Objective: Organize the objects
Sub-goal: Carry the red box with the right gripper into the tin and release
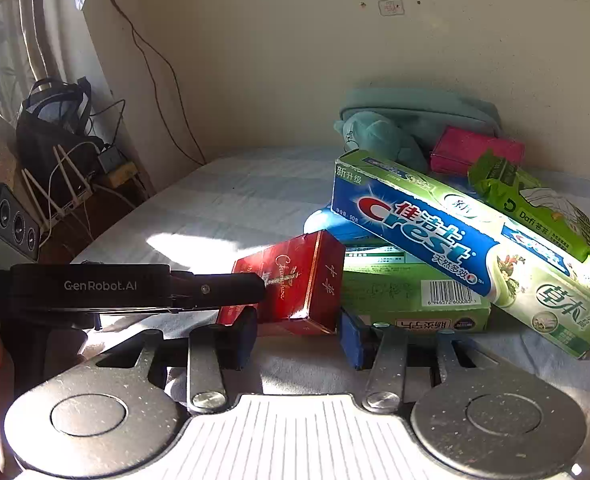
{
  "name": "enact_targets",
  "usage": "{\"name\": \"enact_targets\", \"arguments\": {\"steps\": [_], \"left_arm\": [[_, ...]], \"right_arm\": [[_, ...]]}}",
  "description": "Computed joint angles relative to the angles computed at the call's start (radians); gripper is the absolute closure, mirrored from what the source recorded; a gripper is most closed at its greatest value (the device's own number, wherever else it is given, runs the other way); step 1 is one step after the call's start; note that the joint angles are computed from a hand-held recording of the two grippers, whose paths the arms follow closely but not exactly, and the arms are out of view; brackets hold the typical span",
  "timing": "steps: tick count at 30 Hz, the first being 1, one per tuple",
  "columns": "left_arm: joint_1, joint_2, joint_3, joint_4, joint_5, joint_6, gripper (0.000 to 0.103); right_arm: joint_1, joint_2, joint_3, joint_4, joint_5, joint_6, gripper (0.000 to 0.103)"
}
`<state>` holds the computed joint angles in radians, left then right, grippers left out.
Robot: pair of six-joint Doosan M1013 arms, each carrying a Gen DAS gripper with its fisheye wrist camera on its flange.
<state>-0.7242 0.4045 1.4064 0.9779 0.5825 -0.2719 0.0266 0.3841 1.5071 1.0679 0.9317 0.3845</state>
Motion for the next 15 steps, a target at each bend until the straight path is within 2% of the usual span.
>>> {"name": "enact_targets", "arguments": {"steps": [4,7,11,15], "left_arm": [[-0.041,0.015,-0.059,0.057,0.051,0.066,0.060],[-0.054,0.050,-0.135,0.019,0.042,0.195,0.060],[-0.059,0.142,-0.306,-0.132,0.024,0.450,0.060],[-0.062,0.299,-0.591,-0.336,0.060,0.787,0.059]], "right_arm": [[-0.043,-0.050,0.067,0.117,-0.001,-0.092,0.064],[-0.082,-0.087,0.111,0.197,-0.020,-0.168,0.064],[-0.148,-0.108,0.129,0.260,-0.049,-0.197,0.064],[-0.227,-0.108,0.128,0.340,-0.104,-0.204,0.064]]}}
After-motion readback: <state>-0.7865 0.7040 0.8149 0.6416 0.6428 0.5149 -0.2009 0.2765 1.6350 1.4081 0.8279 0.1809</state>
